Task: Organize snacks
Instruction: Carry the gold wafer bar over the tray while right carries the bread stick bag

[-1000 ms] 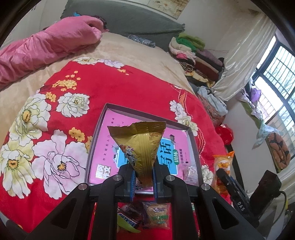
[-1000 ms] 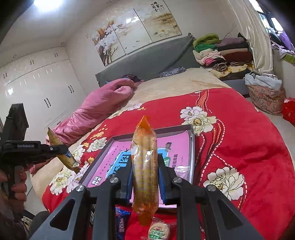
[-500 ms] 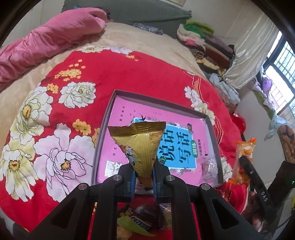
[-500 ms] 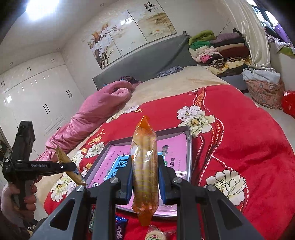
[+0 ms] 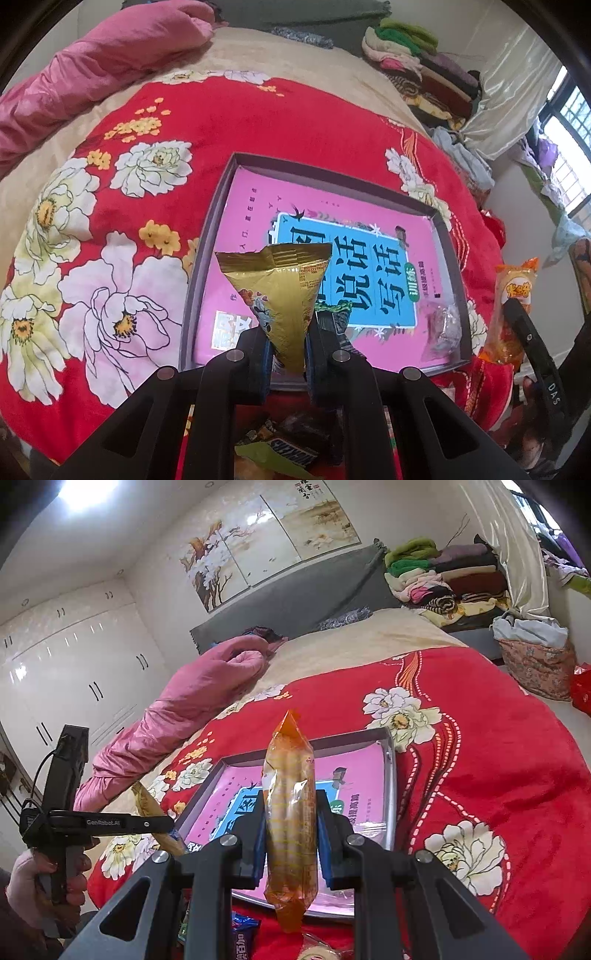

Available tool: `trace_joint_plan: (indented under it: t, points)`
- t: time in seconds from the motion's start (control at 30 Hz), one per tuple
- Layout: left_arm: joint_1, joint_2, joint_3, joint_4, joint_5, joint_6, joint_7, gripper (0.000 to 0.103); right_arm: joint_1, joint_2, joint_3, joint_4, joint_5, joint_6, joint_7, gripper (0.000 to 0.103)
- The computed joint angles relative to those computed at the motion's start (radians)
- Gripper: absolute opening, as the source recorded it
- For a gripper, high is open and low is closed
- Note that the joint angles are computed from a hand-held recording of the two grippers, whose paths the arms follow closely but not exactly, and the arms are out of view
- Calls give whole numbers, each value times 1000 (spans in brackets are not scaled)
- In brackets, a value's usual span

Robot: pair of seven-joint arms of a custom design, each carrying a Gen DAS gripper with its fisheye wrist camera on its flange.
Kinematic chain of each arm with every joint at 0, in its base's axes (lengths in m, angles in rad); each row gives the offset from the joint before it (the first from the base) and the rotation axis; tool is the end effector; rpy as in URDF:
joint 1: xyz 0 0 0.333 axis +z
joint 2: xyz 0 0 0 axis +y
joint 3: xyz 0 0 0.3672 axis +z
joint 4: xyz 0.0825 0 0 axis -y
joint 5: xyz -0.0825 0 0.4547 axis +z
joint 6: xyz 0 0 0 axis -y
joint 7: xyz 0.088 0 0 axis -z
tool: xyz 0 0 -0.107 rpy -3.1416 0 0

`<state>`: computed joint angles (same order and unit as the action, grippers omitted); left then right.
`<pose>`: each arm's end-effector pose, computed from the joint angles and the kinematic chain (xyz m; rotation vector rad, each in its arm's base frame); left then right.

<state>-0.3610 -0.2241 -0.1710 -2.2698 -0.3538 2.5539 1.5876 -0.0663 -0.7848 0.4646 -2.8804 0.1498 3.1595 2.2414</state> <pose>0.4913 -0.2891 0.5216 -1.7511 2.3989 -0.8372 0.3544 0.1408 0.4936 -1.2243 1.7854 -0.6238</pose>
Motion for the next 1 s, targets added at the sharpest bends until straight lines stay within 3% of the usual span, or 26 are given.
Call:
trace_joint_plan:
  t: [0.53,1.0]
  points:
    - [12,49,-21,28,19,-40,-6,14,32,80,-32,23,17,18,-31,23]
    - [8,81,-39,43,2,-48,7,14,100,153,-94,43,49,16,-76,23]
